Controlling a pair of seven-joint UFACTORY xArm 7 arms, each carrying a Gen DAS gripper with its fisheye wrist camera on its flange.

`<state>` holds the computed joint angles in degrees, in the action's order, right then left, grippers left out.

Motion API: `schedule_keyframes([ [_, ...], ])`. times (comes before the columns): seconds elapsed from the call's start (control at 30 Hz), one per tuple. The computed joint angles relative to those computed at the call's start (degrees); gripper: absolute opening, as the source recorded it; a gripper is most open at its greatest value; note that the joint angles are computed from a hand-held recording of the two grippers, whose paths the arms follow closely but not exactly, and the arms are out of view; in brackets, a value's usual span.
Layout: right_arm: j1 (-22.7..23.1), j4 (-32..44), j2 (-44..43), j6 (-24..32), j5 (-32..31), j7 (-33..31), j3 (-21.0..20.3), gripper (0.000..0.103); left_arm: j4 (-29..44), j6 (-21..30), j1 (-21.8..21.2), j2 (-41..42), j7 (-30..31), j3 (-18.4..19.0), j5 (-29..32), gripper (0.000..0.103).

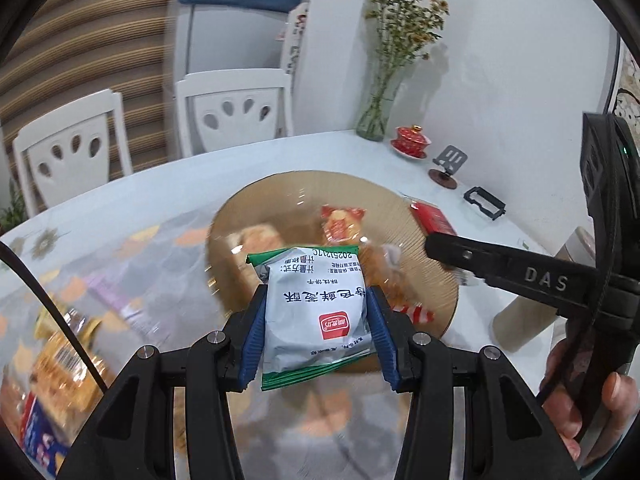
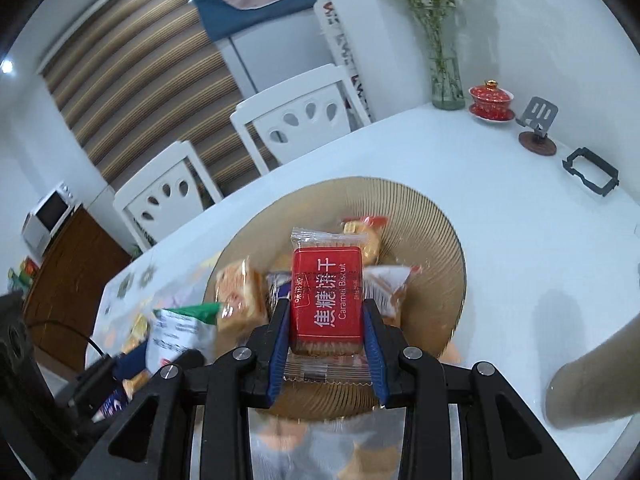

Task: Organize snacks
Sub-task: 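Carry the white-green pack and red biscuit pack toward the amber bowl, then open both tools over the amber bowl and move back over the snacks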

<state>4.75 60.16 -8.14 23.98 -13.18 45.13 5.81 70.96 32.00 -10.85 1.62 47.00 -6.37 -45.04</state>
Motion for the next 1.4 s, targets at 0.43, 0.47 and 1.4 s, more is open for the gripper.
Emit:
schedule_keyframes([
  [0.43,1.6,-2.4,0.0,-2.3,14.0,-10.1,-2.3,0.054,-2.1,-1.7,0.7,-1.5,1.1,0.2,-0.5,0.083],
  [0.47,2.0,-2.7,-0.1,-2.4,15.3,-11.1,-2.4,0.054,-2.4,-1.1,0.8,-1.9,0.9,0.6,-0.7,0.083],
  [1.4,16.0,-0.9,10.4,-7.3,14.9,-20.6,5.2,0.054,-31.4,-7.3,9.8,-21.7,-5.6,19.2,7.4,0.082],
])
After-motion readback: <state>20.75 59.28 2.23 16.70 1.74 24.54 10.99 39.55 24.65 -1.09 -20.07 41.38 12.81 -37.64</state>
